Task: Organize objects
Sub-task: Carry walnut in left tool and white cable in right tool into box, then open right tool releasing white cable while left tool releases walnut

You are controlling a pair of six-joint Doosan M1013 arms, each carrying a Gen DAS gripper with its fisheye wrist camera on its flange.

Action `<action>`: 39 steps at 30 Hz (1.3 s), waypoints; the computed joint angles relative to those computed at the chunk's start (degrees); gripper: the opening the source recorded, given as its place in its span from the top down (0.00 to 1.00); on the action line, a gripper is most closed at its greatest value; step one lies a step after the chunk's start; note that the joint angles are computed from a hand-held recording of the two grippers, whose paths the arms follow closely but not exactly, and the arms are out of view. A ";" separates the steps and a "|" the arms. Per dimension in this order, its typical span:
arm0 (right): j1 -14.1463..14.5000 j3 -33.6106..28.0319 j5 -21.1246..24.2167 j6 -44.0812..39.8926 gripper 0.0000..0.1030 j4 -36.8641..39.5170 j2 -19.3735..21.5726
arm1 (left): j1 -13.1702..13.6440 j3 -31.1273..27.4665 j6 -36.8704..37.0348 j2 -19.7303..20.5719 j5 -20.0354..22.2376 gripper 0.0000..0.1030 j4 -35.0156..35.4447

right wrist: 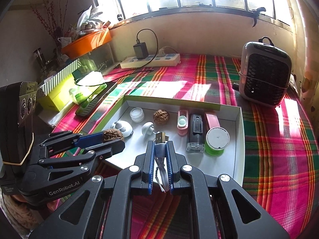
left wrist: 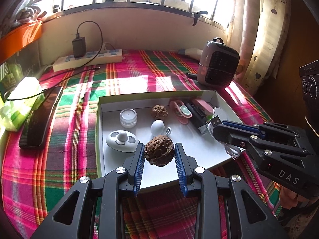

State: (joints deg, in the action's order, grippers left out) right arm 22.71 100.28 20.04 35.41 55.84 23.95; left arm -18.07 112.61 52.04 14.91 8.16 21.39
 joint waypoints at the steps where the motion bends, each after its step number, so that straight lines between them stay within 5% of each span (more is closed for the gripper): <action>1: 0.01 -0.27 0.06 0.81 0.88 -0.57 0.26 | 0.06 -0.17 0.06 0.20 0.15 0.73 -0.12; 19: -0.30 -3.88 3.56 6.73 0.88 -4.26 3.49 | 0.79 -1.80 5.69 2.37 1.39 0.73 -5.97; 39: 0.18 -5.07 3.42 13.39 0.88 -10.87 4.97 | 0.96 -2.22 4.59 3.05 2.01 0.73 -4.68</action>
